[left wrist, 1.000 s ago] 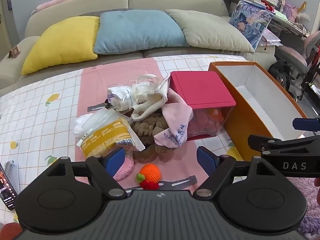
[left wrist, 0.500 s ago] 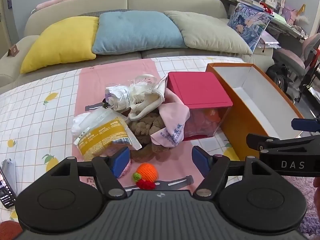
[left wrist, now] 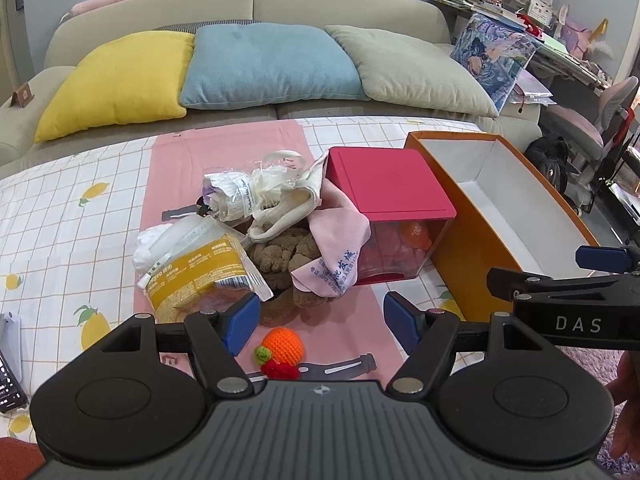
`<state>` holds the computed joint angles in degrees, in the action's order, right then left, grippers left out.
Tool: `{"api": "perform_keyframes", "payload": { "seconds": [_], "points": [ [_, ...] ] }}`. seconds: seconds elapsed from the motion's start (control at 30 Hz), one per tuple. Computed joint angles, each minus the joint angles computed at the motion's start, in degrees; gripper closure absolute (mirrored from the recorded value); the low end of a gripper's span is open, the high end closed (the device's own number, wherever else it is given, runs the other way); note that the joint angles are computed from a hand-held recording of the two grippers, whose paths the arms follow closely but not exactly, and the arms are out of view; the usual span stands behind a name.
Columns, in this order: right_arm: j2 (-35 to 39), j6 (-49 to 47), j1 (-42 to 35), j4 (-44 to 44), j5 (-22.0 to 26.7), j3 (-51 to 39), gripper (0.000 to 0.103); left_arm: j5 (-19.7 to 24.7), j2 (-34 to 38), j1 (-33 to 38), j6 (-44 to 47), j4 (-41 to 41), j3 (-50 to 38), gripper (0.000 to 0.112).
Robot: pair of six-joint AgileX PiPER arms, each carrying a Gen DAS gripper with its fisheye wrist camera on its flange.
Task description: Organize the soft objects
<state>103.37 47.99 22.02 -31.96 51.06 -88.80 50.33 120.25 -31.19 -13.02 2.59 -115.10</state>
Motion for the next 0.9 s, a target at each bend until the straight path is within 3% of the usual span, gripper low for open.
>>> {"api": "perform_keyframes", "payload": {
  "seconds": [0.17,0.9],
  "points": [
    [-0.1,0.2,-0.1,0.0,0.3,0.1,0.003,0.7,0.5,1.1,-0.6,-2.5,-0.7,0.029],
    [-0.6,1.2,0.2,-1.0,1.0,1.0,0.003,-0.5,-0.4,-0.3,-1.1,1.6,0.6,0.029]
  ]
}}
